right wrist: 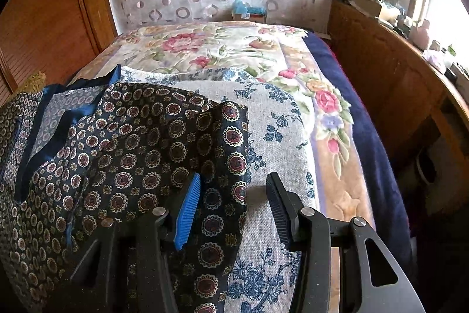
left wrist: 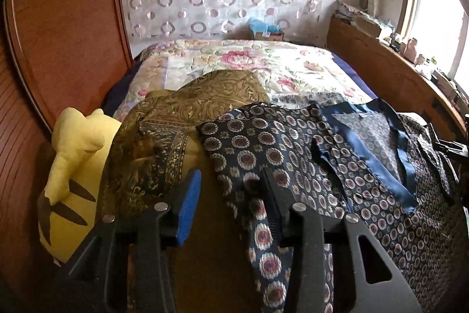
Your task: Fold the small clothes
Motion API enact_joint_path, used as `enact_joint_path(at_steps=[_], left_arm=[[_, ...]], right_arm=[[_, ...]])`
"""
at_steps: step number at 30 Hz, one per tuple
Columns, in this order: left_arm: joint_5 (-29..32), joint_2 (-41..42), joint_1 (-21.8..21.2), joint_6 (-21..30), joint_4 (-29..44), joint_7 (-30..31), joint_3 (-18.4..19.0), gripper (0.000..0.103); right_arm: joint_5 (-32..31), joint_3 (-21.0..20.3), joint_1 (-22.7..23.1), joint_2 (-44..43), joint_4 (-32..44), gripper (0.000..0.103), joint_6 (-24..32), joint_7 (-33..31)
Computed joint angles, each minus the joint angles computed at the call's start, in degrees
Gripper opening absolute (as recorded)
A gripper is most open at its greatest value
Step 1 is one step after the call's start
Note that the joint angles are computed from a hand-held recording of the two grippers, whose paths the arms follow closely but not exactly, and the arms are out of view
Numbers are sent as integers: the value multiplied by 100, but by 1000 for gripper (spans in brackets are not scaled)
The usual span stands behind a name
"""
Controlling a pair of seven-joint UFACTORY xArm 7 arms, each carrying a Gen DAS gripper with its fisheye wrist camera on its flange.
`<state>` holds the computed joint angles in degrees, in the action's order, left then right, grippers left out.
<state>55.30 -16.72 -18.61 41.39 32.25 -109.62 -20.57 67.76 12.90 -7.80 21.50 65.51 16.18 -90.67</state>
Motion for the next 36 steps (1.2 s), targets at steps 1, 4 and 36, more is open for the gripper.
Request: enact_joint_path(at_steps=[1,4,36], left_arm=[[-58,33,17,-52,19,81,63,43],[-192,96,101,-224,28,199,201,43],[458,397,-1873,1662,587,-1835,-1041,2]], right_arm=[[22,11,15,4,-11,49,-56,-31],[7,13,8,17,12,51,-93,-37],[2247,-225,-266,-2012,-1799,2,1809,-3062]])
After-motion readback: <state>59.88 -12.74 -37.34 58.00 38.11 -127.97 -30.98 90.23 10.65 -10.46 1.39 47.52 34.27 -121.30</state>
